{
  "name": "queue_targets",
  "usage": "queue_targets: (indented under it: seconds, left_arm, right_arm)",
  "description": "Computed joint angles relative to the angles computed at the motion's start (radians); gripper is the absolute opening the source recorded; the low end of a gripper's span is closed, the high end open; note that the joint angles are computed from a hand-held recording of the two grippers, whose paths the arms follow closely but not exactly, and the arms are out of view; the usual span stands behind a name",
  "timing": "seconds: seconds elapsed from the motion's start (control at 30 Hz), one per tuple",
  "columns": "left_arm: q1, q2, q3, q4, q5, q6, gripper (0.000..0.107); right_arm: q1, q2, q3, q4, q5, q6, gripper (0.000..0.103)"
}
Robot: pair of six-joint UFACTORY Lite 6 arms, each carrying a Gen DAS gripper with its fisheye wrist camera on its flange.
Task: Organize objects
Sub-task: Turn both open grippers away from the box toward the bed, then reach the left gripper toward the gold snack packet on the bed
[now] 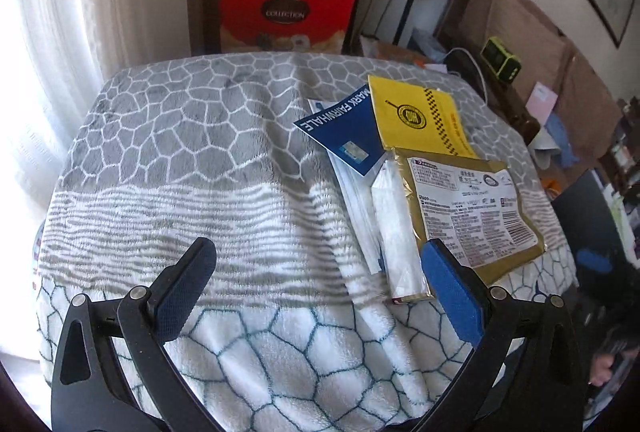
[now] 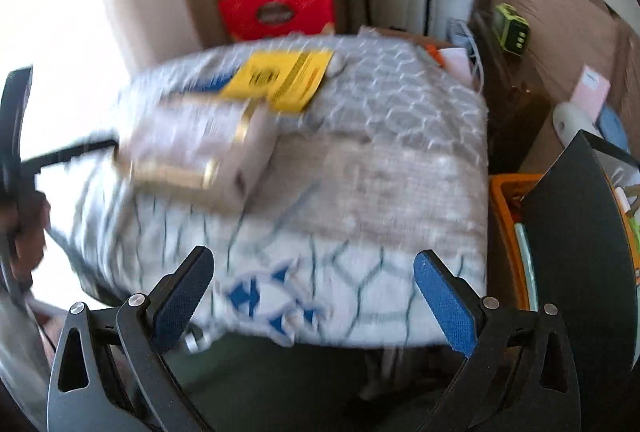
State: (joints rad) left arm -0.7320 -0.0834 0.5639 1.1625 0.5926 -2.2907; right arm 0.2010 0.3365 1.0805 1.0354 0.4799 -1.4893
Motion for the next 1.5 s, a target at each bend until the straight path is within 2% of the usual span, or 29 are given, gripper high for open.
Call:
queue_targets:
  seconds: [0.2,0.37,0.53,0.6,0.67,0.73,0.83,0.93,1.1,1.2,1.33,1.5]
  left_arm:
    - [0.026,-0.028,-0.037,0.046,-0.024,-0.072,0.102]
    - [-0.076,-0.098,-0.032,-0.051,0.136,-0.031,0.102]
    - [-0.143,-0.137,-0.035,-0.076,0.235,-0.035,0.102]
    - [-0.137,-0.132,-0.031,-0.084,0.231,-0.032,0.102]
    - [-0.132,-0.125,-0.024,-0.079,0.215,-0.036,0.102]
    - [-0.144,-0.110,-0.008,-0.074,0.213,-0.037,0.102]
    - [-0.175,-0.063,0.039,-0.068,0.228,-0.028,0.102]
    - [-0.191,-0.022,0.088,-0.065,0.224,-0.018,0.102]
    - [-0.226,0.096,0.208,-0.020,0.185,-0.026,0.102]
    - [-0.245,0.205,0.327,-0.040,0.175,0.031,0.102]
    - [-0.273,0.361,0.508,-0.024,0.103,0.114,0.103]
    - [-0.219,0.629,0.836,-0.127,0.013,0.385,0.103]
  right_arm:
    - [0.038,0.003,-0.086,0.134,-0.062,-0.153,0.101]
    - [0.096,0.012,-0.106,0.214,-0.163,-0.248,0.092]
    - [0.070,0.007,-0.109,0.241,-0.127,-0.291,0.077]
    - [0.060,0.009,-0.100,0.227,-0.119,-0.268,0.070]
    - [0.056,0.013,-0.088,0.218,-0.121,-0.249,0.054]
    - [0.039,0.021,-0.072,0.196,-0.093,-0.215,0.053]
    - [0.026,0.027,-0.060,0.196,-0.072,-0.209,0.052]
    - [0.011,0.024,-0.057,0.222,-0.057,-0.221,0.044]
    - [-0.041,0.036,-0.019,0.225,-0.025,-0.185,0.044]
    - [-0.088,0.030,-0.004,0.243,0.005,-0.181,0.044]
    - [-0.159,0.030,0.027,0.238,0.052,-0.160,0.044]
    - [-0.230,0.028,0.035,0.250,0.109,-0.168,0.044]
